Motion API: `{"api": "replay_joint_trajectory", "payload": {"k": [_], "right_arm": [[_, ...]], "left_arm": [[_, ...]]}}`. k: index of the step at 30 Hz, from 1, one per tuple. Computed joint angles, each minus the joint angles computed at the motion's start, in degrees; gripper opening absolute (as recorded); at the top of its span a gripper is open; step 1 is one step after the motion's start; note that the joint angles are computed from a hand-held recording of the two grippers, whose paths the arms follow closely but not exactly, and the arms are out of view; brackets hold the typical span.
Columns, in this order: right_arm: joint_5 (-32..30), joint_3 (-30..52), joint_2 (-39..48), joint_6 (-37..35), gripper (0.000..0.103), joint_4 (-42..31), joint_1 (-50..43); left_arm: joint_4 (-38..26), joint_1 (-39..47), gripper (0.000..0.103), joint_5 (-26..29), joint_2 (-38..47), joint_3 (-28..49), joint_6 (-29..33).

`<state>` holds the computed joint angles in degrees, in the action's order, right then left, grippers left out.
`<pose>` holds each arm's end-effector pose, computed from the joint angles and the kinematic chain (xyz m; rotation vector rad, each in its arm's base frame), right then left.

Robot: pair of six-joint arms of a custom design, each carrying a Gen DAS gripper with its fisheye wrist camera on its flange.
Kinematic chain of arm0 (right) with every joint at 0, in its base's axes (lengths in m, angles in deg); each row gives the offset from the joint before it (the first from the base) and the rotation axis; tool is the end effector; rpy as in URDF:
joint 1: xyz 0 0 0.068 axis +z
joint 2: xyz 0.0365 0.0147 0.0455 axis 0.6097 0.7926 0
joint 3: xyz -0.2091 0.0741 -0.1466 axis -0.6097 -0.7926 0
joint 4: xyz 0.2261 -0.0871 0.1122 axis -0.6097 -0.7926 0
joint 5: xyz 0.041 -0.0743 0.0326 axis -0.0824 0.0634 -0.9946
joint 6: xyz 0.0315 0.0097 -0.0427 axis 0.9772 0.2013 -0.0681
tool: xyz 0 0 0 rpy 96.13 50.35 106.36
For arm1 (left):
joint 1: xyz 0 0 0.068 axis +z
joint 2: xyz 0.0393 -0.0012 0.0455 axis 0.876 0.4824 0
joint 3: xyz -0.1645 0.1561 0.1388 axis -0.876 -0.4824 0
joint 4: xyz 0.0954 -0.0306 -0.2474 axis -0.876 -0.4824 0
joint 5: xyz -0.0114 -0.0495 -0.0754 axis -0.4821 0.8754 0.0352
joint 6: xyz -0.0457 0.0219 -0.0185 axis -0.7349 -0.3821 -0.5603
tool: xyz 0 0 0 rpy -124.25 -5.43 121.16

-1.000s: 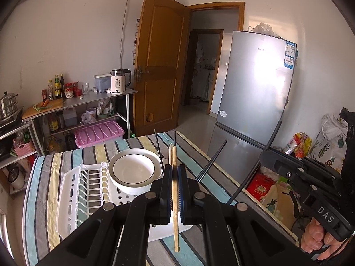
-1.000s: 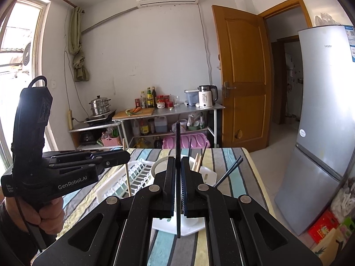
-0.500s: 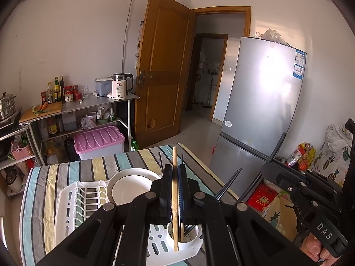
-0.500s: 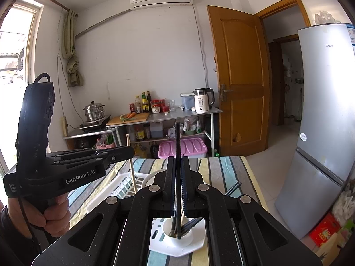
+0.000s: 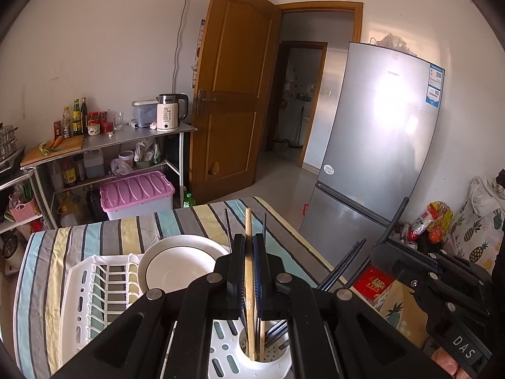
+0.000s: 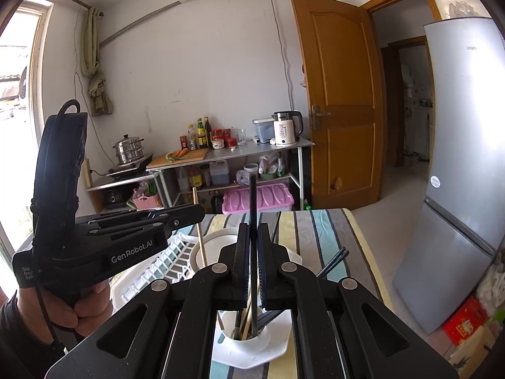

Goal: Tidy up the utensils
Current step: 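Lower wooden chopstick into white cup with left gripper while right gripper lowers black chopstick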

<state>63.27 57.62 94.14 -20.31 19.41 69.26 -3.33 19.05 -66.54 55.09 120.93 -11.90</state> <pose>0.2108 0.1199 0.2438 -0.1306 1.9671 0.2858 0.2719 -0.2369 0.2816 0.3630 2.0726 -0.4242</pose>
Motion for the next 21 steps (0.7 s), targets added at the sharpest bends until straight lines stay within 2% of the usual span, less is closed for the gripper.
{"api": "replay_joint_trajectory", "payload": {"k": [8,21], "right_arm": [[-2.8,-0.5,3.8,0.6,0.005,2.1,-2.5],[-4.5,-0.4,5.2,0.2,0.005,2.8,-4.3]], "left_arm": [[0.8,0.9,0.005,1.4,1.6,1.0,0.4],[0.5,1.7,0.005,2.4,3.4,2.9,0.9]]}}
